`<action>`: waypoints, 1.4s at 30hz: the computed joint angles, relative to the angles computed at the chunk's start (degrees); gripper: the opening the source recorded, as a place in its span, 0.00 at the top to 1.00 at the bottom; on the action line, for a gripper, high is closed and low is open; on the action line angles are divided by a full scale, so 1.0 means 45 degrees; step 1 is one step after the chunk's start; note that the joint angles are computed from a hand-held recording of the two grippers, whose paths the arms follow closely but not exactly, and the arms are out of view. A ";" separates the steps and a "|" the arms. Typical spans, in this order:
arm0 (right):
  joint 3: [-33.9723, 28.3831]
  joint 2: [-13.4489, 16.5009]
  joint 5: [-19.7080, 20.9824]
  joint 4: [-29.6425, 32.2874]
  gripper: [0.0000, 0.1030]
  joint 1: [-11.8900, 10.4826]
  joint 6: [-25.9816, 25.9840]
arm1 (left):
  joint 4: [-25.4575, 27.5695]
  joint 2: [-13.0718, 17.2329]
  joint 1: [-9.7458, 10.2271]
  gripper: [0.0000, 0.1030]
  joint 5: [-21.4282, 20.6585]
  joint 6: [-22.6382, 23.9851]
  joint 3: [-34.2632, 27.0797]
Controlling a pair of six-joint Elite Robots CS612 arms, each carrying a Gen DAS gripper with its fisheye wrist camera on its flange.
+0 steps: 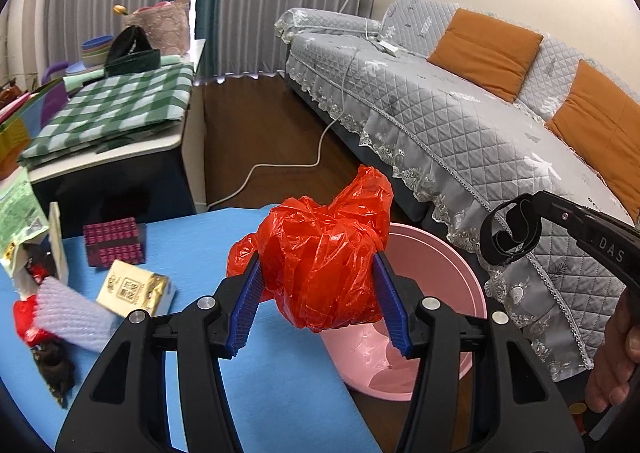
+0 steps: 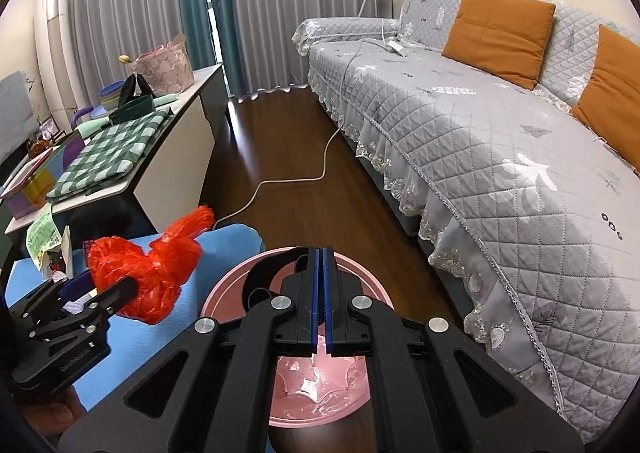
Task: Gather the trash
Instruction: 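Carry red bag in left tool and hair tie in right tool over pink bucket, then open left tool dropping red bag while right tool drops hair tie into bucket, then move left tool toward red cylinder while right tool moves toward white bubble wrap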
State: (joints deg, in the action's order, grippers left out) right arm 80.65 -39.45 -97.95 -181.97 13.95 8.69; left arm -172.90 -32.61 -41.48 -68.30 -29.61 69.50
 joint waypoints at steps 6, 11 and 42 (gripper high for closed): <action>-0.0180 0.0141 -0.0157 0.0282 0.98 -0.0012 -0.0036 | 0.0084 0.0300 0.0044 0.48 -0.0502 0.0323 -0.0467; -0.0230 0.0193 -0.0327 0.0404 0.96 -0.0035 0.0071 | 0.0081 0.0509 0.0074 0.46 -0.0940 0.0444 -0.0803; 0.0427 -0.0470 0.0076 -0.1625 0.37 0.0867 -0.0777 | -0.1544 -0.2467 -0.0138 0.25 0.2602 -0.0634 0.3857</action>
